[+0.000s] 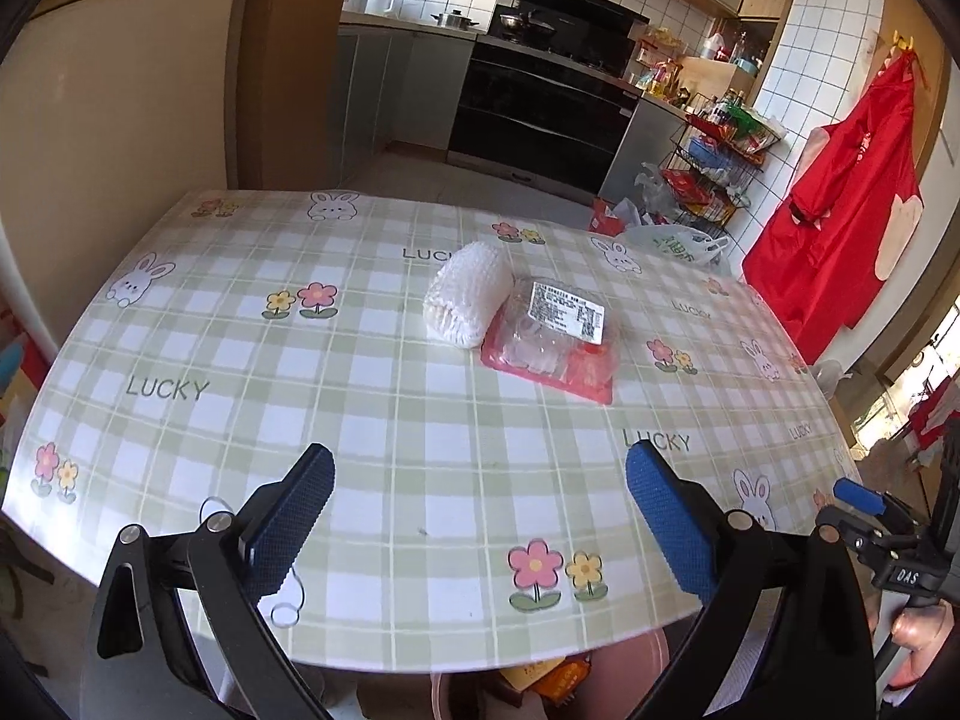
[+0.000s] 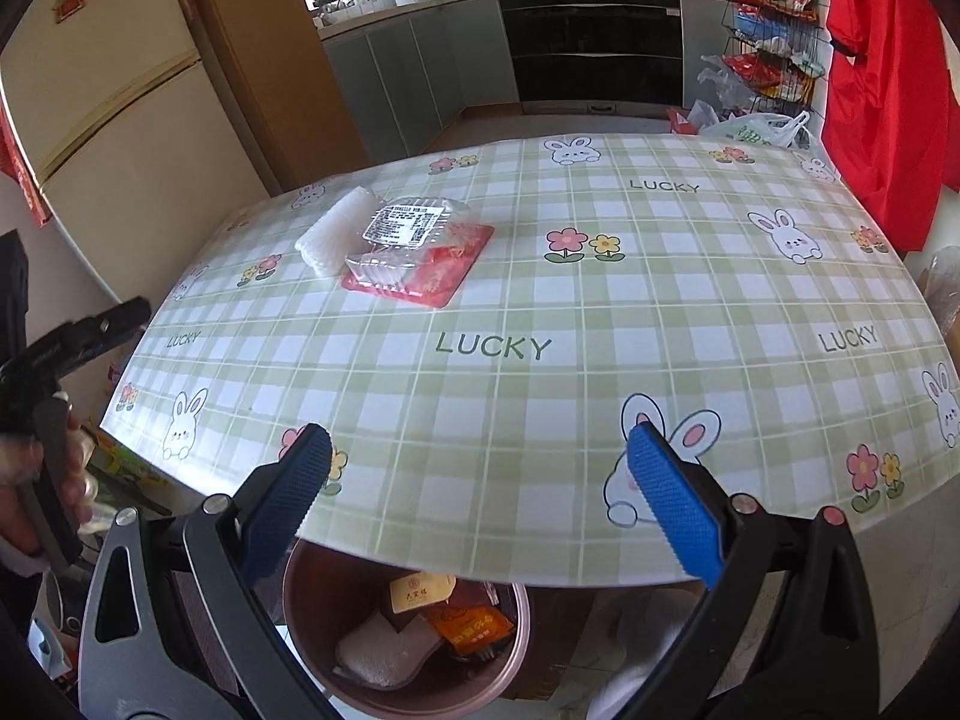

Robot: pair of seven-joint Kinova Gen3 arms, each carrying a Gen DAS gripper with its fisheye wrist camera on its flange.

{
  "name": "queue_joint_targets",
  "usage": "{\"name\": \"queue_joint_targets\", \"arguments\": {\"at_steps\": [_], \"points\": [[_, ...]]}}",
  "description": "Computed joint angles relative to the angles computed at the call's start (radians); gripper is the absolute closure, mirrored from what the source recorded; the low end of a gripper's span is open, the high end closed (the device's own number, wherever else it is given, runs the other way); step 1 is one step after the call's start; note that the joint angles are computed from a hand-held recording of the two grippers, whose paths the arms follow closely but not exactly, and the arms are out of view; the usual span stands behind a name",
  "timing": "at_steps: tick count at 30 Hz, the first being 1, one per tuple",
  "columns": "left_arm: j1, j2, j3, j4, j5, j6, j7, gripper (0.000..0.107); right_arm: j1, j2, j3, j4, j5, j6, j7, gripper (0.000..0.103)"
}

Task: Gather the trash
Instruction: 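Move the left gripper to the white foam mesh net and close on it, then grasp the clear pink-based tray with the right gripper while the left gripper holds the foam net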

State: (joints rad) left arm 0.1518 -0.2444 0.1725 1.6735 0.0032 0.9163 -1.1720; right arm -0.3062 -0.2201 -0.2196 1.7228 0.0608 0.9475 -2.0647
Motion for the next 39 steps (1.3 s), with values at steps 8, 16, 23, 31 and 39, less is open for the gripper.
{"name": "queue_joint_targets", "arguments": {"at_steps": [8,16,23,31,39], "points": [[-0.013,0.280,-0.066,-0.110,0.079,-0.127,-0.121,0.012,0.002,0.125,0.052,-0.050,-0.022,-0.035,0.068,0.006],[-0.068,0.501,-0.084,-0.241,0.218,-0.126,-0.152,0.021,0.006,0.251,0.093,-0.132,-0.053,-0.065,0.147,0.006],[-0.091,0.555,-0.069,-0.257,0.256,-0.117,-0.192,0.063,-0.051,0.349,0.158,-0.214,-0.115,-0.073,0.267,0.006],[-0.133,0.446,-0.065,-0.132,0.328,-0.204,-0.313,0.081,0.073,0.544,-0.104,-0.481,0.035,0.042,0.592,0.006],[-0.173,0.287,-0.114,0.021,0.429,-0.250,-0.403,0.081,-0.044,0.774,-0.012,-0.851,-0.041,0.234,0.859,0.006]]}}
